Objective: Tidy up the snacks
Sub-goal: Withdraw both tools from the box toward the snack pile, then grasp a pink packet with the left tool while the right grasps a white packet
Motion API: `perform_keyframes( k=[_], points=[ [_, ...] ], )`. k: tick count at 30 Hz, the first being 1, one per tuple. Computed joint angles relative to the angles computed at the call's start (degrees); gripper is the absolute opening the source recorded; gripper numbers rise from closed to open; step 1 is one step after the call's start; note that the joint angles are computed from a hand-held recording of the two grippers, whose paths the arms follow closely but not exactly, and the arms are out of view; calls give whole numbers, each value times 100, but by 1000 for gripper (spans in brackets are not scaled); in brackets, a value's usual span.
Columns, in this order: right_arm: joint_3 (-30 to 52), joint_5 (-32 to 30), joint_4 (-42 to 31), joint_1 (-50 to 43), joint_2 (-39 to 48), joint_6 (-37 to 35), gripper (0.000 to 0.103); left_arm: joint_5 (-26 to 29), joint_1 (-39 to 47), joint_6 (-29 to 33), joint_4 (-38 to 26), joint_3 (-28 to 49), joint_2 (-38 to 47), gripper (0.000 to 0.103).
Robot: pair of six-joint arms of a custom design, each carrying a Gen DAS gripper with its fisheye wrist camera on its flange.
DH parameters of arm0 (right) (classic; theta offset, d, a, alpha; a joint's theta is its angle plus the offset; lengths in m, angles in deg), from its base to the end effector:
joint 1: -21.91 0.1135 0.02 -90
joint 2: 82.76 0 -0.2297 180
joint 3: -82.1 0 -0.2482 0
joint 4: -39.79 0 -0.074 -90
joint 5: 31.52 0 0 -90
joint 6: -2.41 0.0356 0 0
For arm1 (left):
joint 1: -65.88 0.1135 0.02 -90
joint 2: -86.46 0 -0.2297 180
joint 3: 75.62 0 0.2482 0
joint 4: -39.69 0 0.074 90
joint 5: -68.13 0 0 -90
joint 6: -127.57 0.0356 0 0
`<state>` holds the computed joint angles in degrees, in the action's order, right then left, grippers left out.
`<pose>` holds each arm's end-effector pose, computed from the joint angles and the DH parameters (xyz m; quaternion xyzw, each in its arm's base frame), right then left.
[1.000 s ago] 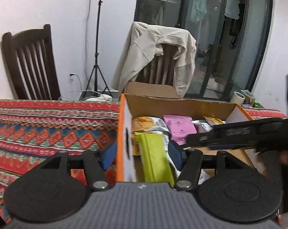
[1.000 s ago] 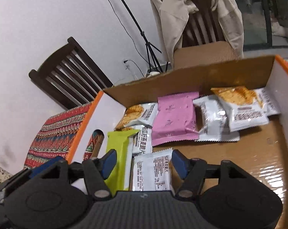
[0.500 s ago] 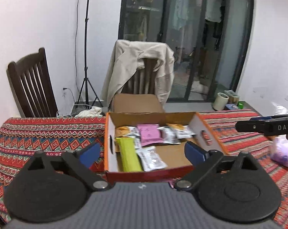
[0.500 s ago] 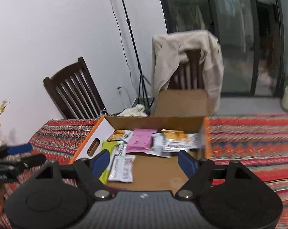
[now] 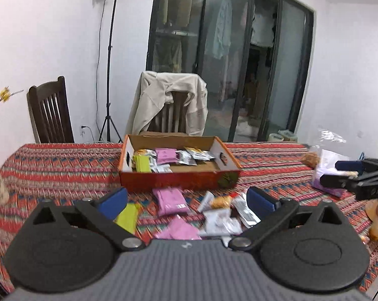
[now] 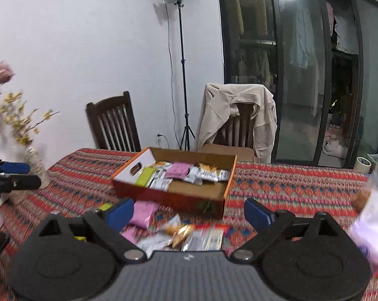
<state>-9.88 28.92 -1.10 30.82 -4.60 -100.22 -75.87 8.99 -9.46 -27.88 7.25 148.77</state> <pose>0.3009 0.0650 0.3267 -0.2806 0.8034 0.2065 0.4829 0.1390 -0.1605 0.3346 -0.0945 0.8403 0.0032 0.5339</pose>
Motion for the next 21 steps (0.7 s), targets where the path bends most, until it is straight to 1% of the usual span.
perform_keyframes(
  k=[2, 3, 5, 6, 8, 10, 11, 13, 15, 18, 21],
  points=[
    [-1132, -19, 462, -144, -823, -124, 96, -619, -843, -1219, -721, -124, 164, 103],
    [-1587, -14, 559, -212, -1173, -209, 96, -872, -1243, -1859, -1082, -230, 270, 103],
    [-2413, -80, 642, -369, -1869, -285, 96, -1195, -1842, -3175, -1851, -320, 642, 103],
    [-2732, -108, 643, -422, -2166, -318, 96, -1281, -2154, -4031, -2313, -395, 917, 103],
    [-3484, -169, 700, -522, -2910, -330, 96, -1149, -2590, -5483, -2989, -505, 1472, 103],
    [-4251, -159, 628, -693, -3787, -268, 99, -861, -2934, -6311, -3093, -717, 1773, 103],
    [-4564, -146, 493, -788, -4215, -224, 101, -694, -3069, -6557, -3016, -855, 1862, 103],
    [-5091, -184, 161, -987, -4939, -41, 102, -424, -3246, -6830, -2835, -1083, 1975, 103],
    [-5453, -324, -207, -1205, -5394, 92, 102, -248, -3361, -7060, -2793, -1160, 2103, 103],
    [-5708, -360, -423, -1215, -5647, 113, 102, -155, -3389, -7059, -2757, -1296, 2057, 103],
    [-5820, -8, -300, -880, -5772, 224, 102, -222, -3285, -6975, -2771, -1335, 1955, 103]
  ],
)
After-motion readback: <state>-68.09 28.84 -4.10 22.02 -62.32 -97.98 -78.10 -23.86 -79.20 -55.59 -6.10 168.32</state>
